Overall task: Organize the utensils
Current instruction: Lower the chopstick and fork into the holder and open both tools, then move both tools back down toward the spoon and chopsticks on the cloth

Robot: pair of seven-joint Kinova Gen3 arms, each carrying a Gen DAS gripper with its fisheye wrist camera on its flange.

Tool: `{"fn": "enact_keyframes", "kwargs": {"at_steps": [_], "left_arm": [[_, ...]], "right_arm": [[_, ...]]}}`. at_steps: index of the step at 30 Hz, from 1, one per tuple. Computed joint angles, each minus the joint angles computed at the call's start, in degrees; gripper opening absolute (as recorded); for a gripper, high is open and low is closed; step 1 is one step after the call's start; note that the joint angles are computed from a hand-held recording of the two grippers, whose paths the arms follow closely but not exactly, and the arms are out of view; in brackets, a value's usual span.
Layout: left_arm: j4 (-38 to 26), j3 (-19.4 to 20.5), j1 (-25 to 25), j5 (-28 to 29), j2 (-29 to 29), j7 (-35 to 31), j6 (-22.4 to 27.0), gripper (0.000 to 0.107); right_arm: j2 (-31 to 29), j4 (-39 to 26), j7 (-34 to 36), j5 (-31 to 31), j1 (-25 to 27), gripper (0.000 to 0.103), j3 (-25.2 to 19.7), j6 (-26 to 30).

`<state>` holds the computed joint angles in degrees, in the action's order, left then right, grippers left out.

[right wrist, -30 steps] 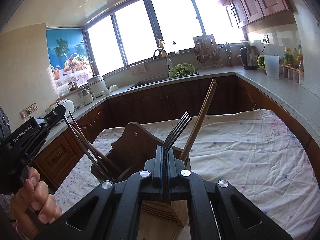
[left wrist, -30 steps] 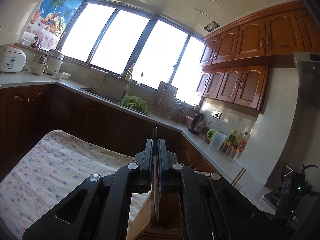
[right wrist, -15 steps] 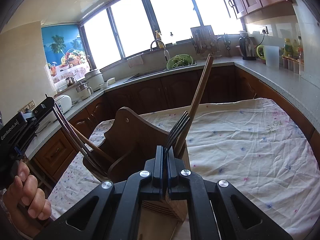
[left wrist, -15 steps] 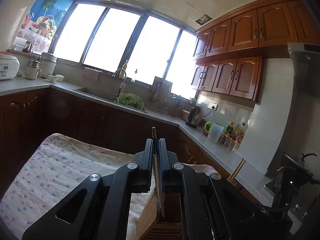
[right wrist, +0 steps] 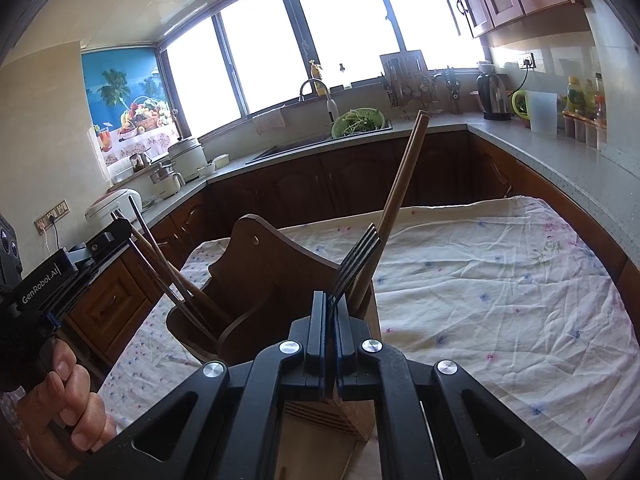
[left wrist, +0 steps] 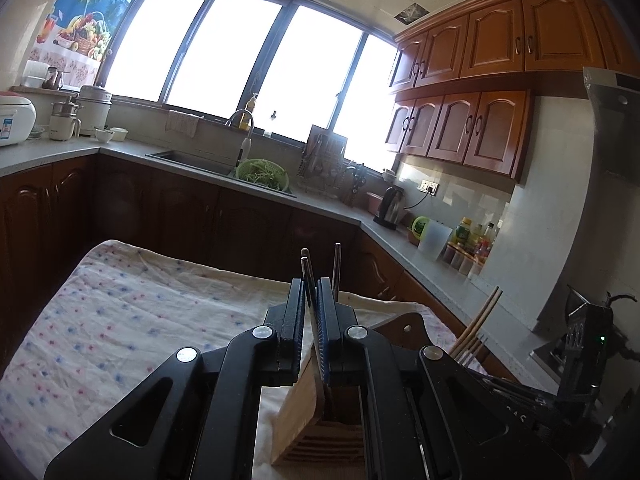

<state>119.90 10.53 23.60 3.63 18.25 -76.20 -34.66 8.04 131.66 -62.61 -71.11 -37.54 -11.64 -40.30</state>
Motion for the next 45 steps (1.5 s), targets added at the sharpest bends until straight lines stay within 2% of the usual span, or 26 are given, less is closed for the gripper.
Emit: {"fn": "enact_keyframes", "kwargs": {"at_steps": [10, 12, 14, 15, 17, 22, 24, 25, 26, 27, 28, 29, 32, 37, 40, 45], "left_arm": [[-1.5, -0.1, 0.3, 0.5, -0.3, -0.2, 3.6, 0.007], [-1.7, -0.2, 0.4, 0.9, -0.5, -0.3, 4.5, 0.013], [-1.5, -0.4, 0.7, 1.8, -0.8, -0.4, 4.6, 0.04], [-1.1, -0.5, 0.9, 2.3, -0.9, -0.4, 4.0, 0.045], [-0.5, -0.2, 0.6, 2.1, -1.2, 0.1, 3.3, 0.048], [0.2, -0.3, 0.7, 2.4, -2.4, 0.2, 5.1, 0.061], [0.8, -1.4, 2.1, 5.3, -3.3, -1.7, 5.9, 0.075], [1.2, -1.9, 2.8, 7.1, -3.7, -2.8, 6.3, 0.082], [1.6, -2.1, 2.9, 8.1, -4.2, -3.3, 6.9, 0.086], [1.9, -2.1, 3.0, 8.9, -4.7, -3.7, 7.7, 0.088], [2.3, -2.2, 2.9, 9.5, -5.2, -4.0, 8.4, 0.091], [2.8, -2.0, 2.8, 9.7, -5.7, -4.0, 9.1, 0.091], [4.1, -2.1, 2.9, 11.1, -7.2, -4.7, 11.2, 0.093], [6.9, -2.4, 4.5, 15.4, -9.8, -8.2, 13.9, 0.094], [8.8, -1.4, 4.0, 15.4, -11.6, -7.7, 15.2, 0.094], [10.6, -1.5, 6.3, 23.4, -14.1, -14.5, 17.4, 0.094]], "right_arm": [[-0.2, -0.2, 0.5, -0.2, 0.2, 0.007, 0.0, 0.6], [-0.3, -0.1, 0.5, -0.4, 0.2, 0.007, 0.1, 0.8], [-0.5, -0.1, 0.7, -0.9, 0.3, 0.01, 0.1, 1.0], [-0.7, -0.1, 0.8, -1.4, 0.2, 0.012, 0.0, 0.8], [-1.2, 0.3, 0.8, -2.2, 0.0, 0.026, -0.4, 0.1], [-2.0, 1.3, 0.0, -3.2, -0.2, 0.035, -1.2, -1.1], [-2.7, 2.2, -1.3, -3.2, -0.1, 0.046, -1.6, -1.4], [-3.2, 2.9, -2.4, -3.1, -0.2, 0.058, -1.9, -1.8], [-3.7, 3.7, -3.9, -2.6, -0.2, 0.068, -2.2, -2.3], [-4.2, 4.6, -5.3, -2.2, -0.4, 0.072, -2.7, -3.1], [-4.7, 5.2, -6.0, -2.6, -0.8, 0.081, -3.2, -4.1], [-5.3, 5.7, -6.0, -3.7, -1.2, 0.089, -3.8, -5.1], [-7.1, 7.5, -7.5, -5.4, -2.3, 0.099, -5.8, -7.7], [-9.5, 9.5, -6.8, -12.1, -5.4, 0.1, -10.4, -13.3], [-10.9, 10.4, -6.6, -16.5, -7.4, 0.1, -13.2, -16.0], [-12.5, 11.6, -6.8, -24.2, -11.3, 0.1, -18.4, -21.5]]}}
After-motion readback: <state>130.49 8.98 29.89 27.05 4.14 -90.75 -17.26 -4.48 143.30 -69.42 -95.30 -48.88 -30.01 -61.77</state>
